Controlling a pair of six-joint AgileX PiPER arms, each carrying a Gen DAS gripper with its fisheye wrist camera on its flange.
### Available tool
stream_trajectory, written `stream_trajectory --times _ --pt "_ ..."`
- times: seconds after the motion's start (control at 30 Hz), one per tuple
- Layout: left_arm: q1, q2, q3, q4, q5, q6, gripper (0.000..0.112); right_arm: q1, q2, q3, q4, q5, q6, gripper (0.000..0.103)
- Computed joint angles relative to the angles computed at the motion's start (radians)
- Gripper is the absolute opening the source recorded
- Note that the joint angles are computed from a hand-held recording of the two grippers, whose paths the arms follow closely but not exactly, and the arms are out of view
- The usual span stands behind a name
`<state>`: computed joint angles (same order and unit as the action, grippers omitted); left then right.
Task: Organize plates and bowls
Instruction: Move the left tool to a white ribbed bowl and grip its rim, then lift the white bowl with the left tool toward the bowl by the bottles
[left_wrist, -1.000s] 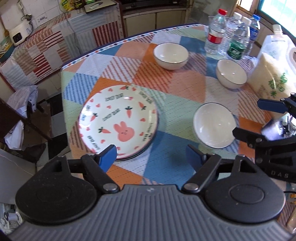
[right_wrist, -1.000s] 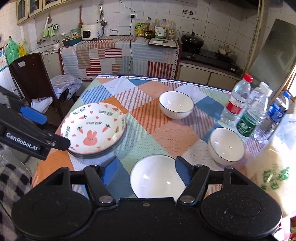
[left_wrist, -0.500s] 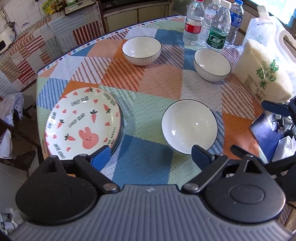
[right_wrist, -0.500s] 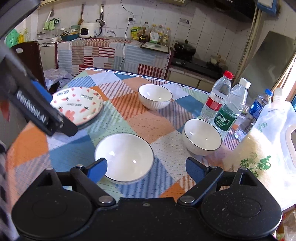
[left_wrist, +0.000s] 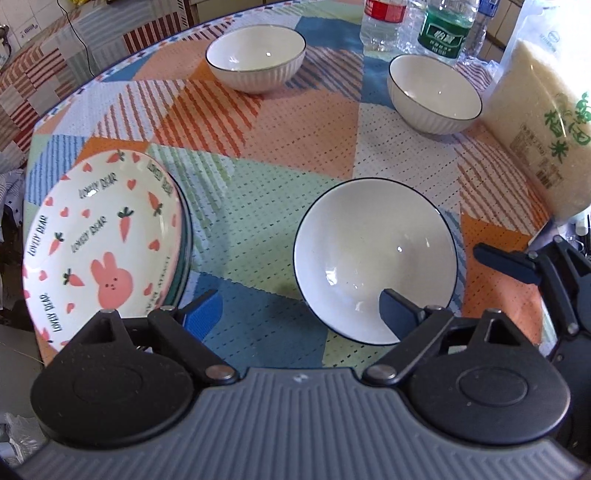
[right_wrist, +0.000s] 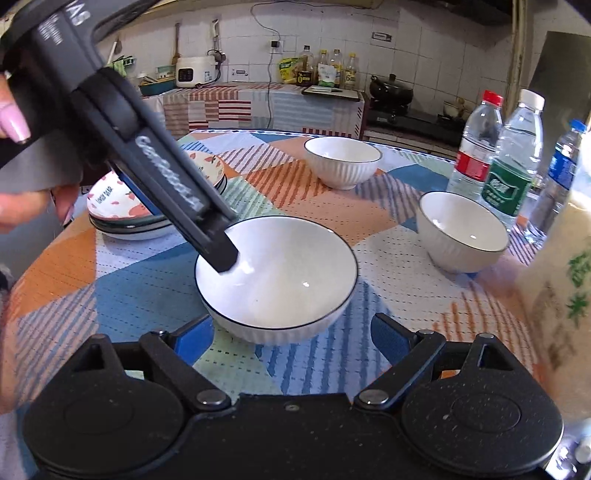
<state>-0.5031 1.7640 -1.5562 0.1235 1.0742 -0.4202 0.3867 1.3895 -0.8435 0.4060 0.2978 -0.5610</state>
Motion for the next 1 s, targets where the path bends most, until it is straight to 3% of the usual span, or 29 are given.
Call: stream_trajectory --times 0.13,0.2,0.23,0.3,0.47,0.67,1.0 --pt "0.003 0.033 -0.005 -0.012 -0.031 0.018 0.079 -0.006 0.065 -0.027 0.152 -0.006 -0.164 0.095" --pt "0.004 0.047 -0.011 -0.014 -0.034 0.021 0.06 -0.015 0.089 -0.039 0.263 -0.002 -0.274 0.097" --pt "0.006 0.052 -0.013 -0.02 -0.035 0.025 0.056 -0.019 0.099 -0.04 0.308 -0.005 -0.315 0.099" --pt "0.013 0.061 -0.013 -0.041 -0.045 0.038 0.03 -0.022 0.116 -0.036 0.404 -0.018 -0.399 0.102" --pt "0.01 0.075 0.005 0.013 -0.069 -0.007 0.013 -0.049 0.162 -0.031 0.714 -0.004 -0.664 0.103" --pt "0.024 0.068 0.022 -0.002 -0.099 0.005 0.012 -0.056 0.184 -0.01 0.95 -0.008 -0.878 0.103" --pt "0.043 0.098 -0.061 0.005 -0.082 0.041 0.011 -0.092 0.22 -0.055 1.038 0.031 -0.972 0.103"
